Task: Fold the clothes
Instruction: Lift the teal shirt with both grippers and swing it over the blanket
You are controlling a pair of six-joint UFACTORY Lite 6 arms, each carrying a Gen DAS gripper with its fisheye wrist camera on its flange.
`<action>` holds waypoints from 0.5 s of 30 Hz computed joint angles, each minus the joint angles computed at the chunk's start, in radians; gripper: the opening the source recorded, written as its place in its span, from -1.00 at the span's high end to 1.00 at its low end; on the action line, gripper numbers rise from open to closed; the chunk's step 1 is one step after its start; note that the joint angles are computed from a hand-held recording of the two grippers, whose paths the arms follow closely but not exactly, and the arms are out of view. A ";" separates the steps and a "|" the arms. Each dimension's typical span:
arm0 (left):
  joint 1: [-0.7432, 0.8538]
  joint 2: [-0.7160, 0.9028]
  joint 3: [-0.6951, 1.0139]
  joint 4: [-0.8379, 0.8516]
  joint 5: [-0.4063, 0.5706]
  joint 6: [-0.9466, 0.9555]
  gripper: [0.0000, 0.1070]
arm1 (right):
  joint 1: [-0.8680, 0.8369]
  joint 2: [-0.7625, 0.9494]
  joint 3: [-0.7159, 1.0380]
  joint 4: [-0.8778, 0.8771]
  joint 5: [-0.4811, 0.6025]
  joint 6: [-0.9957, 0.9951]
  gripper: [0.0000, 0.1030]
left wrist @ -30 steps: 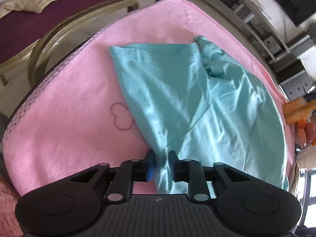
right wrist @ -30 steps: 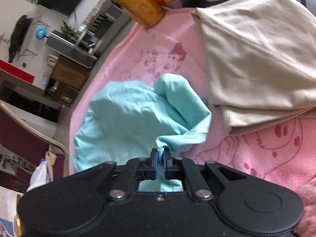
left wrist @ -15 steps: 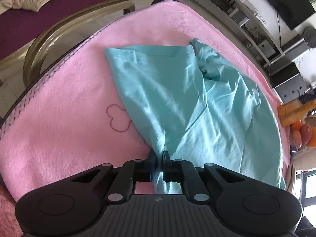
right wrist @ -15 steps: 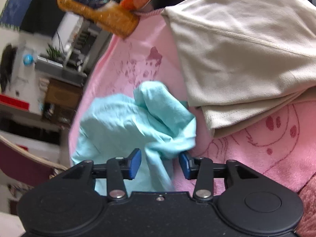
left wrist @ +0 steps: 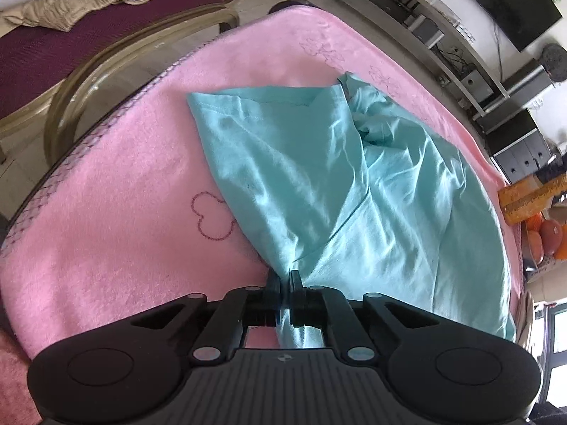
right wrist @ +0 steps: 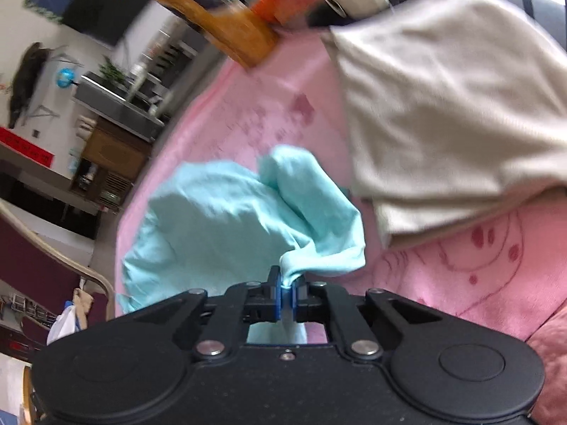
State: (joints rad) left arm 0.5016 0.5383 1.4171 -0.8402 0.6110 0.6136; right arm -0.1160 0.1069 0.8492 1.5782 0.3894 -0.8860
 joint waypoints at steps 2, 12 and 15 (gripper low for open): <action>0.028 -0.031 0.024 -0.038 0.059 0.012 0.93 | -0.017 -0.030 0.018 -0.036 0.045 0.062 0.90; 0.333 -0.236 0.374 -0.384 0.487 0.042 0.94 | -0.063 -0.205 0.353 -0.156 0.194 0.397 0.90; 0.460 -0.259 0.534 -0.515 0.630 0.007 0.94 | -0.093 -0.313 0.446 -0.135 0.229 0.406 0.90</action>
State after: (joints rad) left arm 0.9617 0.2788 1.9506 -1.3552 1.2408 0.6203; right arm -0.2086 -0.2061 1.2952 1.4432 0.6187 -0.4795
